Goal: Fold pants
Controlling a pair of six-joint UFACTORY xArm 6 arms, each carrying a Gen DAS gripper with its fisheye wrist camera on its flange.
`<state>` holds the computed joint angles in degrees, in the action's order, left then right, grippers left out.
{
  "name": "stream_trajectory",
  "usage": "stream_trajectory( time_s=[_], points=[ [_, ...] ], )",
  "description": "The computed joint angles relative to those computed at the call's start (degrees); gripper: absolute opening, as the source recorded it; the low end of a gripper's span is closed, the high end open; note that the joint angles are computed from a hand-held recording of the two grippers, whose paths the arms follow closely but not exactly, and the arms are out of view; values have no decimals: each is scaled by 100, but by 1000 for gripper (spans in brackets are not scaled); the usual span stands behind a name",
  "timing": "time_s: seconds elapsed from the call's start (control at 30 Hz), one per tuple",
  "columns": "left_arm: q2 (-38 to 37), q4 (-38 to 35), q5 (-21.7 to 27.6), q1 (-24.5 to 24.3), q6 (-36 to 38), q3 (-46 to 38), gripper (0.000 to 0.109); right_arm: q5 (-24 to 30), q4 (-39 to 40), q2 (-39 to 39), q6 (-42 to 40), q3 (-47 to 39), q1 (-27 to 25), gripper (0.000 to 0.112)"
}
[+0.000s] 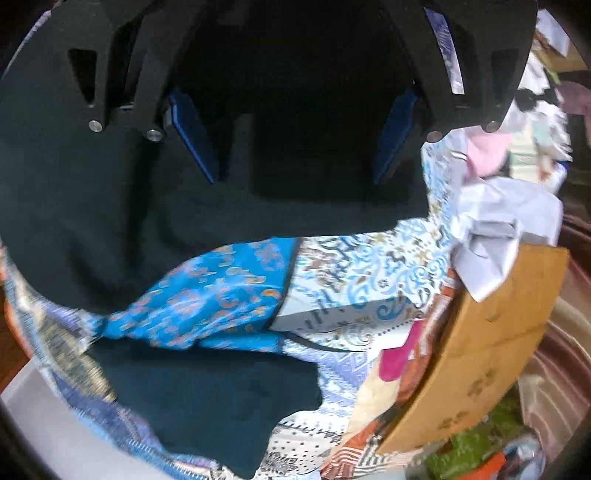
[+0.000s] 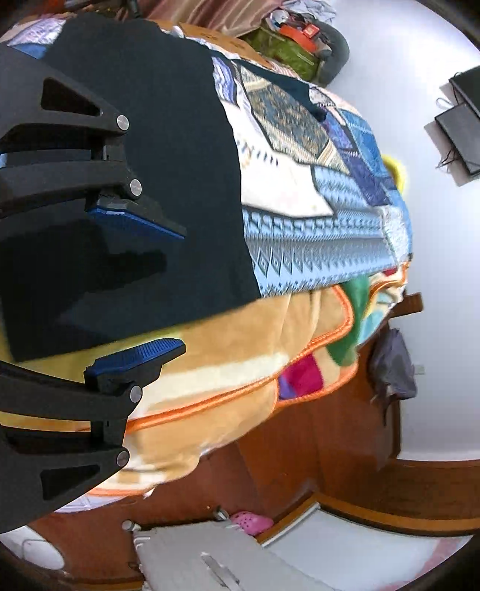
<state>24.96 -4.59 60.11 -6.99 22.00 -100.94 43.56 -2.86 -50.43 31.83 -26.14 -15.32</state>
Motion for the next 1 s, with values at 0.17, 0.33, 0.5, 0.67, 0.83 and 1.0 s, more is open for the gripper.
stream_trajectory(
  time_s=[0.17, 0.33, 0.5, 0.67, 0.83, 1.0],
  points=[
    [-217, 357, -576, -52, -88, 525, 85, -241, 393, 423, -556, 26, -44, 22],
    [-347, 632, -996, -19, -339, 893, 85, -128, -1084, 327, 12, 21, 378, 9],
    [-377, 1053, -1292, 23, -597, 993, 86, 317, -2074, 512, 442, -174, 279, 0],
    [-405, 1180, -1370, 114, -546, 1025, 85, 495, -1466, 264, 137, -228, 49, 0],
    [-650, 847, -1114, 33, 9, 923, 85, 651, -1189, -262, 178, -549, 386, 14],
    [-891, -244, -620, -75, 469, 575, 85, 217, -683, -185, 121, -735, 1052, 51]
  ],
)
